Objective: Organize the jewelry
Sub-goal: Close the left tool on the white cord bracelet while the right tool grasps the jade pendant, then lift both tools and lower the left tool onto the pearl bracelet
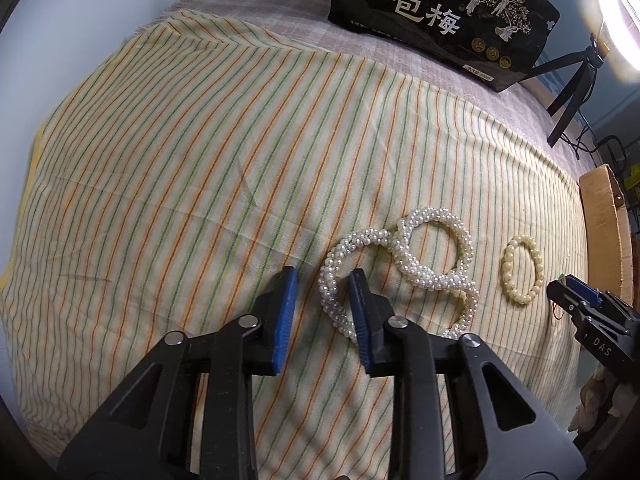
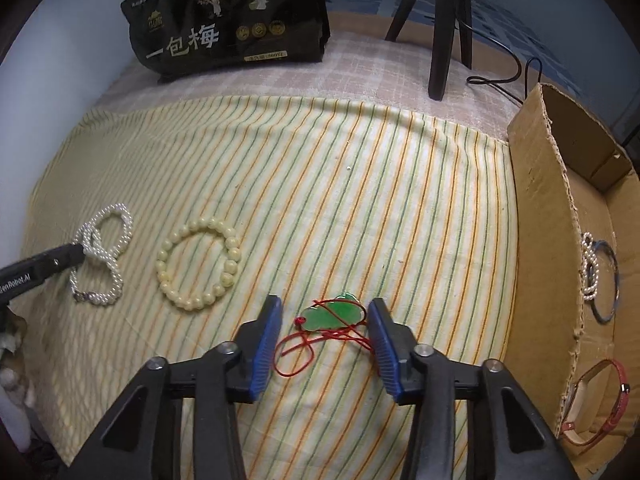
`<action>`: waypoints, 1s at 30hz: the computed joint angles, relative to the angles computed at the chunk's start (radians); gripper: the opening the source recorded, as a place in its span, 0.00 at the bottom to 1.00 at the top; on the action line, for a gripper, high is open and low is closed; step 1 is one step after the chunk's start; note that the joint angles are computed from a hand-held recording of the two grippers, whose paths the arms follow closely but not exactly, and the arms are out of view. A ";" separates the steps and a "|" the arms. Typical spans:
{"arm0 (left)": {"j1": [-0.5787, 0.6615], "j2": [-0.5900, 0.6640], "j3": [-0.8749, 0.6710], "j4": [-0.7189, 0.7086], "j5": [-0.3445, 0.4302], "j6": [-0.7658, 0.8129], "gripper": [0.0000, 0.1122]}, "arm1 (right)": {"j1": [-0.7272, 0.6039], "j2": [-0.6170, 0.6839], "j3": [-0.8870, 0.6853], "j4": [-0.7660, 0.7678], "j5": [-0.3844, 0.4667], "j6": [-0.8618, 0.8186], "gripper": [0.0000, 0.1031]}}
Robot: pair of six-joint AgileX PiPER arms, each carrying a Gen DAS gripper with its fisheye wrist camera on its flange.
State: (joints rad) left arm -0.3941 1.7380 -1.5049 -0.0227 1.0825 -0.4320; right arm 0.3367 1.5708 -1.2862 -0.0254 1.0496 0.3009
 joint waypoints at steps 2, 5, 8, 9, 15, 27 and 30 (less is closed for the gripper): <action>0.003 -0.005 0.006 0.006 0.000 -0.001 0.17 | -0.011 -0.005 0.002 0.017 -0.002 -0.009 0.32; 0.003 -0.009 0.009 0.006 0.002 0.003 0.07 | -0.015 -0.012 0.010 0.024 -0.009 -0.014 0.31; -0.006 -0.017 0.006 0.014 0.008 -0.010 0.06 | -0.018 -0.019 0.010 0.028 -0.006 -0.017 0.31; -0.007 -0.021 0.007 0.012 0.009 -0.014 0.06 | -0.019 -0.024 0.012 0.031 -0.004 -0.019 0.31; -0.006 -0.056 0.000 -0.014 0.008 -0.017 0.06 | -0.008 -0.064 -0.002 0.042 0.012 -0.011 0.31; -0.045 -0.152 -0.119 -0.096 0.026 -0.013 0.05 | 0.018 -0.167 -0.067 0.038 0.049 0.014 0.31; -0.061 -0.150 -0.168 -0.104 0.035 -0.022 0.05 | 0.026 -0.185 -0.081 0.028 0.056 0.021 0.31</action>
